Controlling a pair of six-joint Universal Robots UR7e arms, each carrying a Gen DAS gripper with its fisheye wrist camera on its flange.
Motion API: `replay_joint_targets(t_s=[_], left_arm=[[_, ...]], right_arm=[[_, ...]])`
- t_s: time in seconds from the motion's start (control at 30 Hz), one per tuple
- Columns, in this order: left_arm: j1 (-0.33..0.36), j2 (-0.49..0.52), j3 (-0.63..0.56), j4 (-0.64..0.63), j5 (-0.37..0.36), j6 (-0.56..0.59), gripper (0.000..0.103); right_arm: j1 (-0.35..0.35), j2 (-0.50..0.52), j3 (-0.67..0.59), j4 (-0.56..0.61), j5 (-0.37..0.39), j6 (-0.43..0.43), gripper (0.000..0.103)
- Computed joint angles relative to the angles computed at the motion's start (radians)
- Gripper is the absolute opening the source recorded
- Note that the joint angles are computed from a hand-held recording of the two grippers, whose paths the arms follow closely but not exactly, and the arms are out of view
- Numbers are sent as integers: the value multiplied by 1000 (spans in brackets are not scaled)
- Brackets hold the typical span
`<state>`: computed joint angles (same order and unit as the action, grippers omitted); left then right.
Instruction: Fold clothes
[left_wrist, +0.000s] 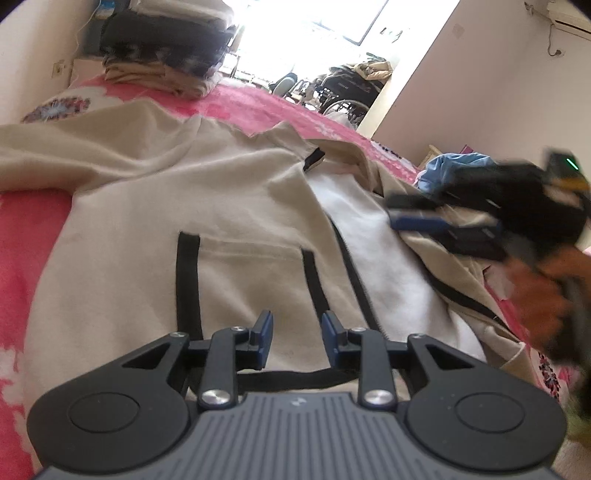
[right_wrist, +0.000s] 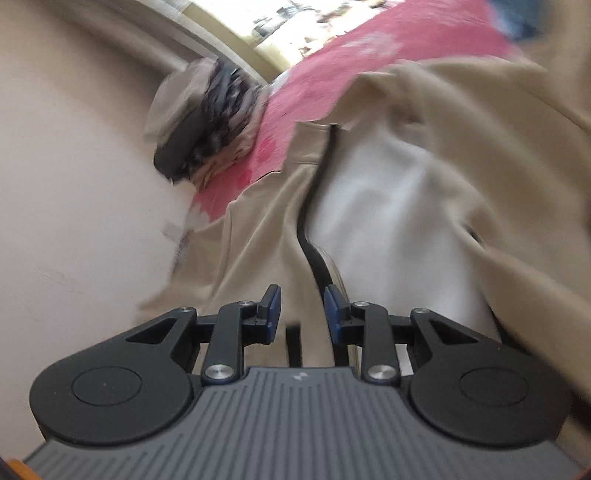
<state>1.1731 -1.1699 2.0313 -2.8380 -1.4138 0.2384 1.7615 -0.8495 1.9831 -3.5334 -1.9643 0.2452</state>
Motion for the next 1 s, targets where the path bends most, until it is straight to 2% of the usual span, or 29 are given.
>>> replay_joint_targets(t_s=[0.03,0.17,0.3,0.4,0.53,0.63,0.7,0.83,0.93,1.0], left_arm=[[6,4,-3,8,-1,-4,29],[31,15,-9,13,-20,-3,28],[32,41,-39,-40,-74,67,29],[28,109,-115,-67,-134,123,29],[14,237,-262,-56,-202,204,29],[7,329,-353,-33,-211,241,28],[8,371,-389,-19,-192,242,28],[21,410,-413,-5,-162,213,25],[41,410,-407,-19,-206,171,25],[54,412,-408,-27,-234,147,23]], right_arm=[[0,29,-48,20,-30,-27,26],[-58,81,-163,67,16,-8,26],[-111,112,-240,24,88,15,26],[-131,131,-306,58,78,30,27],[-159,160,-372,93,99,49,32],[-177,180,-405,90,128,55,44],[-185,195,-428,86,136,52,53],[-193,212,-465,121,144,7,57],[-199,213,-476,119,205,-55,57],[-201,221,-488,110,206,-84,60]])
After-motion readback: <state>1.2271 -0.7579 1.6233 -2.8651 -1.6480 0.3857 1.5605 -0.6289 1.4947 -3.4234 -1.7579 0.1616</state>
